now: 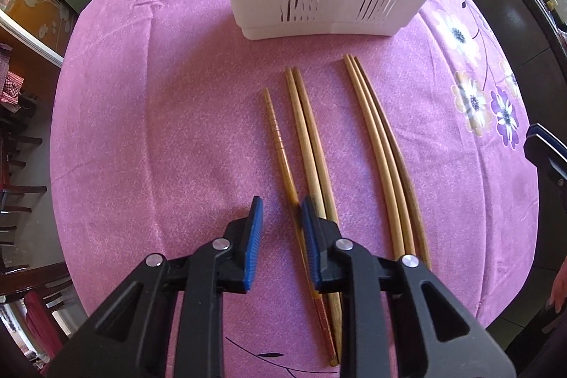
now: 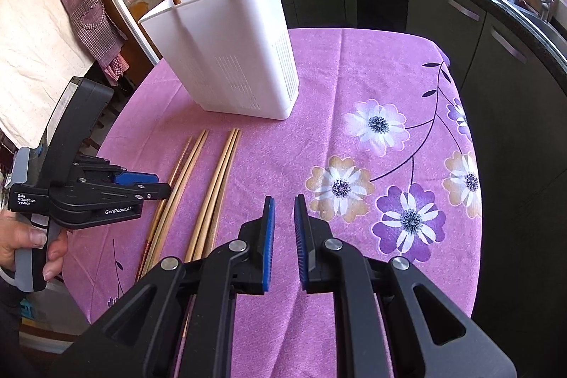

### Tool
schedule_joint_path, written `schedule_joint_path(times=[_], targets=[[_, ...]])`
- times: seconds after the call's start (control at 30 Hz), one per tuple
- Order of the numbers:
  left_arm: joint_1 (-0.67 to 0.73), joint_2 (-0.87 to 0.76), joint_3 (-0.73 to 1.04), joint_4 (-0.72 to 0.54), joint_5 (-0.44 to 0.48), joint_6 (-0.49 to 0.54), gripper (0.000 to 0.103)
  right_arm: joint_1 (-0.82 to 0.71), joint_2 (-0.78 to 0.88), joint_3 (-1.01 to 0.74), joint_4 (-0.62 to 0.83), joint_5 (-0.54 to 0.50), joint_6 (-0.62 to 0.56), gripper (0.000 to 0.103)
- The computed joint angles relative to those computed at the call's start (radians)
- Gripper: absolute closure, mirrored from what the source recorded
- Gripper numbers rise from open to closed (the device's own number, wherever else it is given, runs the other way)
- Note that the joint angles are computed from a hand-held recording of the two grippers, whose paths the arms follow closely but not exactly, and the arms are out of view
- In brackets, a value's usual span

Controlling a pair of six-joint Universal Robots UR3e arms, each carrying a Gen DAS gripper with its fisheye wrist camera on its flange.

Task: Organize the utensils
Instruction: 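Grasp another wooden chopstick with the left tool, then grasp a wooden chopstick with the right tool while the left tool lifts its chopstick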

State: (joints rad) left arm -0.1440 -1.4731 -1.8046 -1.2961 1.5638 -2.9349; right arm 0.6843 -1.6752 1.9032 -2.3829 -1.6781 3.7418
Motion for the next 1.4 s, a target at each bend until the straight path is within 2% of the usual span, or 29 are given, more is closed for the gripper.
schedule_joint_path(times=[0.13,0.27,0.37,0.43,0.47,0.7,0.9,1.0,1.2,1.4], targets=[[-0.015,-0.022,-0.012,0.033,0.013,-0.015,0.081,0.008,0.022,-0.015,0.004,0.005,-0.001,0.092],[-0.022,-0.011,-0.037,0.06,0.018,-0.018,0.082,0.02,0.051,-0.039,0.009,0.004,-0.004,0.085],[-0.009,0.004,-0.037,0.04,-0.008,-0.013,0.094,0.032,0.079,-0.071,0.027,0.004,-0.006,0.085],[-0.006,0.01,-0.035,0.031,-0.017,-0.016,0.095,0.033,0.09,-0.081,0.033,0.008,-0.005,0.084],[0.003,0.017,-0.039,0.029,-0.024,-0.01,0.096,0.033,0.095,-0.086,0.035,0.01,-0.005,0.08],[0.126,0.208,-0.073,-0.01,-0.106,0.083,0.096,0.042,0.18,-0.173,0.091,0.035,-0.027,0.079],[0.308,0.485,-0.093,-0.128,-0.237,0.23,0.096,0.033,0.303,-0.284,0.11,0.132,-0.06,0.079],[0.396,0.59,-0.082,-0.199,-0.298,0.303,0.096,0.033,0.373,-0.368,0.154,0.151,-0.074,0.083],[0.607,0.746,-0.053,-0.417,-0.416,0.517,0.096,0.045,0.461,-0.497,0.251,0.129,-0.084,0.085],[0.701,0.797,-0.022,-0.54,-0.466,0.63,0.096,0.058,0.515,-0.569,0.315,0.094,-0.085,0.085]])
